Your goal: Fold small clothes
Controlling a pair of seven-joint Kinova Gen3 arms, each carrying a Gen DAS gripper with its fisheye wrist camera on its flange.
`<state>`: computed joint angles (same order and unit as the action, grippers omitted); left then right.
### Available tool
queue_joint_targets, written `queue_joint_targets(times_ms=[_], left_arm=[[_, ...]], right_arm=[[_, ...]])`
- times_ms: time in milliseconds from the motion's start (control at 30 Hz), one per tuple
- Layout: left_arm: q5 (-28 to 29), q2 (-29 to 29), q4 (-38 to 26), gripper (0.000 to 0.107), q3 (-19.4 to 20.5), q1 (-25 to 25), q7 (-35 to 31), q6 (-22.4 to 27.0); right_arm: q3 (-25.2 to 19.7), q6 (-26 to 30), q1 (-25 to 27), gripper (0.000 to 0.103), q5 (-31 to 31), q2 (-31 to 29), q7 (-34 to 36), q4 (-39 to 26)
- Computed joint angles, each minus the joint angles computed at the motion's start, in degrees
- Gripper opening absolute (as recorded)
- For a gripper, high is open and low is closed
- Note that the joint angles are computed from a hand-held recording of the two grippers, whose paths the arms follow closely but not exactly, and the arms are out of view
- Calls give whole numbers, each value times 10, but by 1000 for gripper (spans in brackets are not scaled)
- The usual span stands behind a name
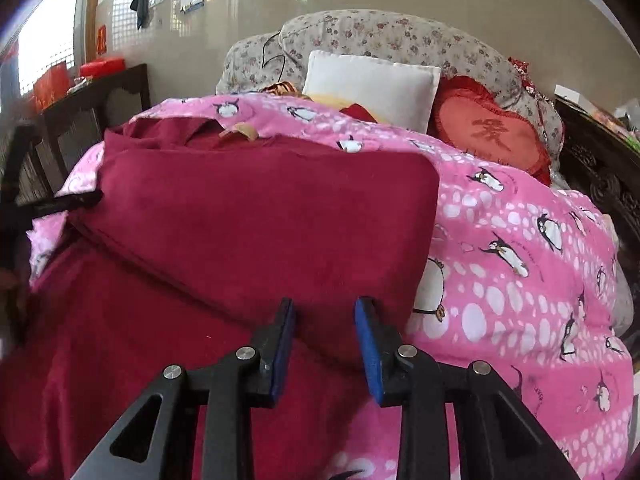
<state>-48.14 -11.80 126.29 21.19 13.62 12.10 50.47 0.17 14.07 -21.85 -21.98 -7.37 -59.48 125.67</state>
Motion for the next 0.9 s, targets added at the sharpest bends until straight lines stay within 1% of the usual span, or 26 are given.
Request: queue_joint_targets(times_ms=[67,100,133,167,200,233,267,300,333,367,400,467,500,533,600,633,700,767,800,833,867,900], left_arm=[[21,-18,1,34,-13,2,-17,-9],[32,-28,2,34,-15,-1,-26,-14],[38,-35,4,35,-10,-5,-28,-15],[40,-40,7,42,2,-12,-22,-12],[42,-39,7,49,14,-18,-17,-7],[48,-38,8,64,16,-22,-19,-10],[64,-35,11,70,8,-22,-30,-22],[76,-37,16,70,0,-20,-37,-36],[79,-43,20,70,4,-22,-35,-40],[85,-52,21,70,16,-29,-37,-35],[97,-60,17,69,24,-27,-47,-20],[125,-73,6,69,33,-25,-73,8],[135,-83,5,69,41,-24,-80,19],[146,-93,4,69,51,-25,-86,29],[167,-118,5,70,73,-25,-93,46],[180,-132,6,69,87,-25,-93,59],[206,-155,4,69,114,-28,-94,79],[239,-179,6,69,122,-23,-104,85],[259,-192,9,69,121,-17,-110,84],[280,-206,12,70,122,-12,-112,83],[298,-218,14,70,130,-14,-112,87],[309,-223,12,70,141,-20,-113,91]], right_arm=[[53,33,-40,30,-47,-32,31,-6],[69,35,-50,31,-70,-48,53,-2],[75,29,-55,34,-84,-58,66,2],[70,22,-49,44,-89,-58,70,4],[55,21,-32,48,-85,-48,65,3],[30,18,-6,49,-76,-26,50,1],[16,24,13,49,-76,-2,45,-9],[11,22,20,49,-82,12,49,-10],[15,24,21,49,-96,15,62,-11],[27,33,15,49,-119,7,85,-10],[50,47,3,49,-143,-9,106,-6],[103,93,-20,49,-189,-39,142,-5],[121,117,-20,49,-207,-49,162,-3],[129,140,-10,49,-215,-63,179,0],[119,184,32,49,-214,-81,200,0],[121,207,45,50,-207,-93,203,4],[145,254,43,51,-191,-111,206,8],[175,300,39,53,-179,-128,212,19],[182,324,50,54,-183,-128,226,23],[197,347,50,54,-181,-130,233,31],[203,367,61,54,-184,-127,246,36],[199,384,83,54,-193,-122,267,43]])
